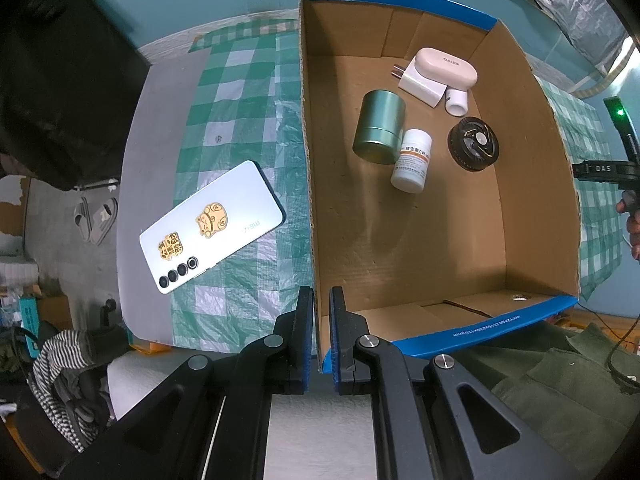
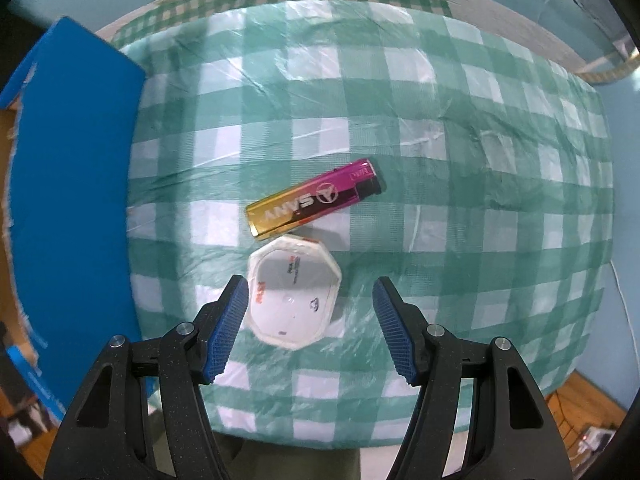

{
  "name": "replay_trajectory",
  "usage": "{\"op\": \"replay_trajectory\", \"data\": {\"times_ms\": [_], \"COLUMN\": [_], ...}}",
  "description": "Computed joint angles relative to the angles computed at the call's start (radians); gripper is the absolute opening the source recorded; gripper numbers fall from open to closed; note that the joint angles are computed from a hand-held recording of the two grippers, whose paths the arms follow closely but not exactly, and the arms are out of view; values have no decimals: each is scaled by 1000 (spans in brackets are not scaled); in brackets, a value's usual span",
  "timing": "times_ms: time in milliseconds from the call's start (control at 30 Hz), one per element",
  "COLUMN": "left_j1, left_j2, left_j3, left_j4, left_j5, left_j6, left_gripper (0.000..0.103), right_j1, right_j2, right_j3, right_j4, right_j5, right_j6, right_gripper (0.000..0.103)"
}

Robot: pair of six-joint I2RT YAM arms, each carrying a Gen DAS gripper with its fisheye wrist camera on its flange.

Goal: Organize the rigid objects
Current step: 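Move the right gripper back to the white octagonal pad, then close the right gripper on the white octagonal pad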

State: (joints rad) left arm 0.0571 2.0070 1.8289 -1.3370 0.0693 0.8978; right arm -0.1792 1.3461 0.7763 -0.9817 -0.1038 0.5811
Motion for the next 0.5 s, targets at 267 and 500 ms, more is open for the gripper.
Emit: {"op": "replay_trajectory", "data": {"times_ms": [267,500], "left_j1": [0,0], "left_j2": [0,0], "left_j3": [0,2], "left_j4": [0,-2], "left_j5": [1,2], "left_j6": [1,2], "left_gripper": [7,7], "right_j1": [-24,20], "right_j2": [50,95], "right_j3": [-25,-29], "right_j4": [75,103], "right_j5": [-17,0], "right_j6": [21,47], "right_gripper": [65,65]}}
